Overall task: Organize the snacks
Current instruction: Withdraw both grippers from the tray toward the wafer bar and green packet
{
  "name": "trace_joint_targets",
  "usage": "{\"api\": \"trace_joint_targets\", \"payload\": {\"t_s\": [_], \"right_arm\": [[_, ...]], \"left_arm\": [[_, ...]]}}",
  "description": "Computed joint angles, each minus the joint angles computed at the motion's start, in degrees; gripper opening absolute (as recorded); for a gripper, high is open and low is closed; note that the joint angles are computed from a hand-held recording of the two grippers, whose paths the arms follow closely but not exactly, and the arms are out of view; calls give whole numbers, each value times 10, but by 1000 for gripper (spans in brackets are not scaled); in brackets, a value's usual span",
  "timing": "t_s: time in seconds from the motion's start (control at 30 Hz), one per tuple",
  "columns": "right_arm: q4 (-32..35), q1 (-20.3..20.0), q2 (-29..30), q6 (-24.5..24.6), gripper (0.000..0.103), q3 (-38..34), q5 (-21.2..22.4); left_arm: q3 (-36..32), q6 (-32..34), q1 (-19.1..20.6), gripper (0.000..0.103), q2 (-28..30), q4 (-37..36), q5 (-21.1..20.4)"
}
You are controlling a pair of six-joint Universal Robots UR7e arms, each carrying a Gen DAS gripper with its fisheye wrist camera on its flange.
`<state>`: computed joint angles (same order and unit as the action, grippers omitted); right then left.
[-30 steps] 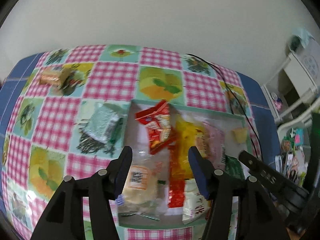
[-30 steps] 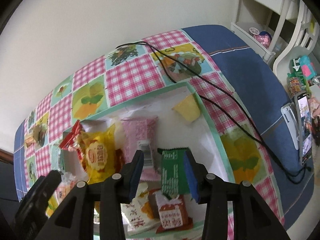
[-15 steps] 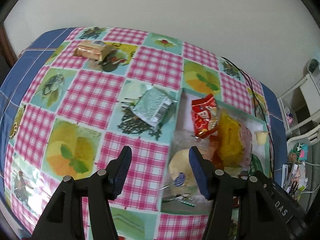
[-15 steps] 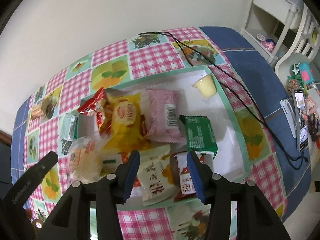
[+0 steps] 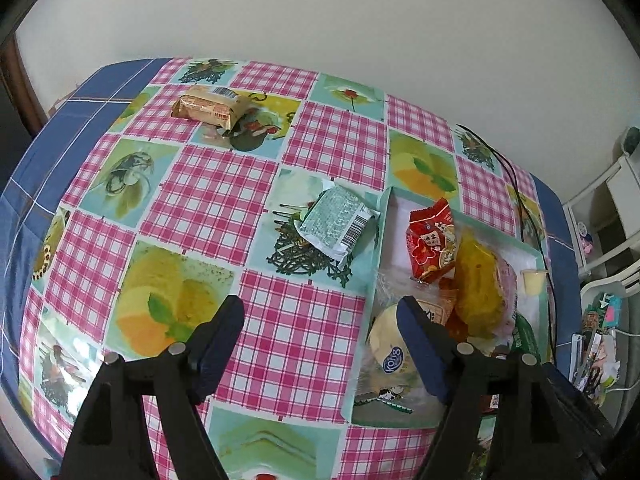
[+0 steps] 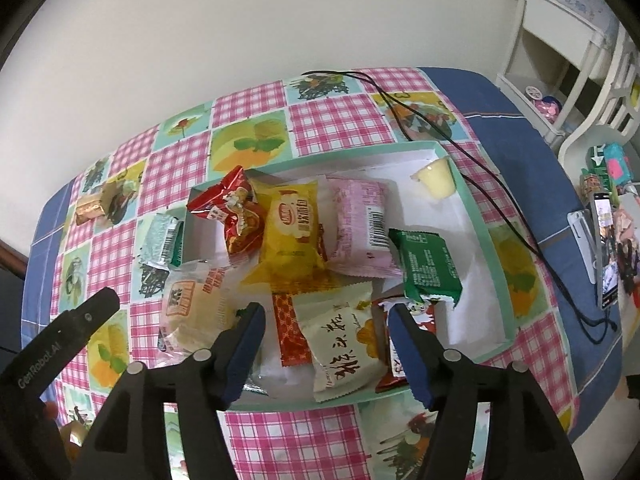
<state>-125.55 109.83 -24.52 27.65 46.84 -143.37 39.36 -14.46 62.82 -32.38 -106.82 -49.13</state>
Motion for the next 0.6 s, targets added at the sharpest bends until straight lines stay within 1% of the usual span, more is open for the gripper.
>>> {"api": "trace_joint_targets", "payload": {"t_s": [0.1, 0.2, 0.27, 0.3, 0.37, 0.47, 0.6], "right_arm": [[-3, -1, 3, -6, 75, -5, 0], [-16, -1, 6, -13, 83, -5, -1], [-25, -1, 7, -19, 88, -5, -4], [-28, 0, 8, -23, 91, -6, -5], [-35, 0, 9, -29, 94, -6, -5], [-44, -1, 11, -39, 103, -6, -3], [-49, -1, 12, -43, 103, -7, -3]], "left_arm": [[-3, 5, 0, 85, 4, 1, 10], [-1, 9, -1, 86, 4, -4, 24], [1, 13, -2, 91, 4, -8, 32], [2, 15, -2, 97, 4, -11, 35], [7, 20, -2, 98, 3, -20, 41], [13, 31, -4, 98, 1, -33, 48], [18, 42, -6, 101, 1, -43, 63]]}}
